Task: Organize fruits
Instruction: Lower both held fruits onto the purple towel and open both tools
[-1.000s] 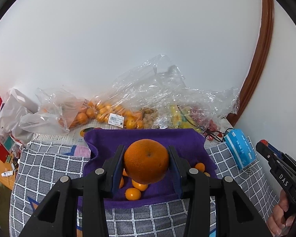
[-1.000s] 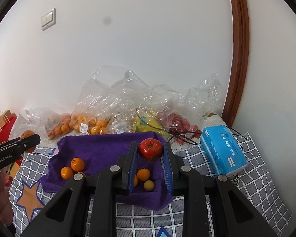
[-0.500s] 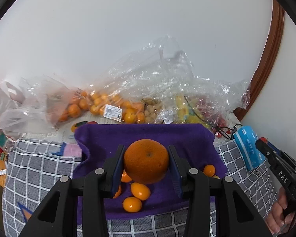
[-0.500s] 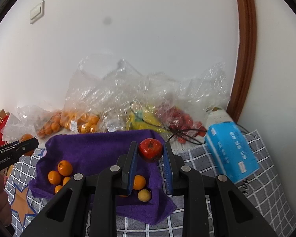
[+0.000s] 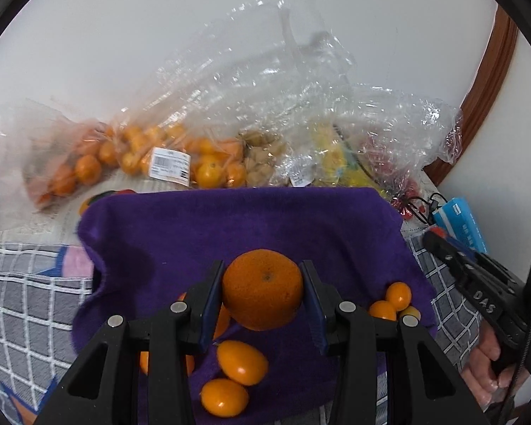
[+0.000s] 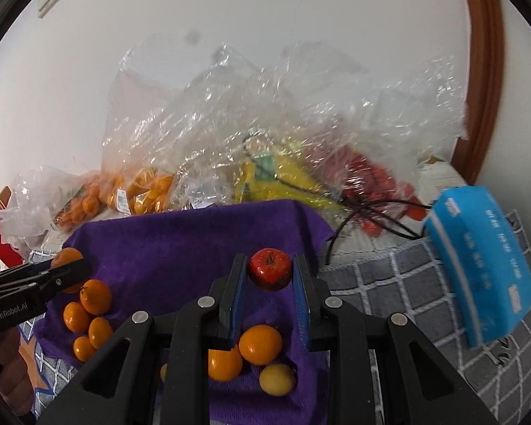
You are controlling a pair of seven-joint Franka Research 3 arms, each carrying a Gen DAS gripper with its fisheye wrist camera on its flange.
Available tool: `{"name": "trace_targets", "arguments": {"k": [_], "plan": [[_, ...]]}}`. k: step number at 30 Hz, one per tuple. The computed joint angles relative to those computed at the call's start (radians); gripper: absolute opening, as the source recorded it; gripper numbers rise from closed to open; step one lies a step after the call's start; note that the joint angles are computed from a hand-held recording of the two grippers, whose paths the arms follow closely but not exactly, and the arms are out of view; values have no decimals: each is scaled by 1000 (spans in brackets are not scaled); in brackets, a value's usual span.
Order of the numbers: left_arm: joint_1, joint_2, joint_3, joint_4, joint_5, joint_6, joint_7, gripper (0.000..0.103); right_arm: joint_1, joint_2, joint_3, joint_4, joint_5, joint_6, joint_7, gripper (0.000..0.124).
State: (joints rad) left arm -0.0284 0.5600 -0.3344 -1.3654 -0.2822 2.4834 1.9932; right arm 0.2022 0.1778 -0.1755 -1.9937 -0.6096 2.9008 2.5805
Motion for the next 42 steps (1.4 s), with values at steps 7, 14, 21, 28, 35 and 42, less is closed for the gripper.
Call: {"name": "trace_targets", "arguments": {"k": [7,14,21,28,35,42], "plan": [[-19,62,4,71,23,-31,-18,40,9,66,-6,38,72,28,-84,25],[-43,101,23,119,73,-63,-68,40,54,98,-43,52,122,21,-138,25],[-65,138,37,168,123,-101,-101,40,65,116,-53,57,172,17,-184,25],[-66,139,33,163,139,-93,-101,41,74,129,-56,73,197,-8,-227,25],[-76,147,38,170,161,-91,-107,41,76,137,-54,78,206,-16,-248,25],[-81,152,40,171,176,-82,-103,41,78,143,-56,79,213,-21,-253,25]]}}
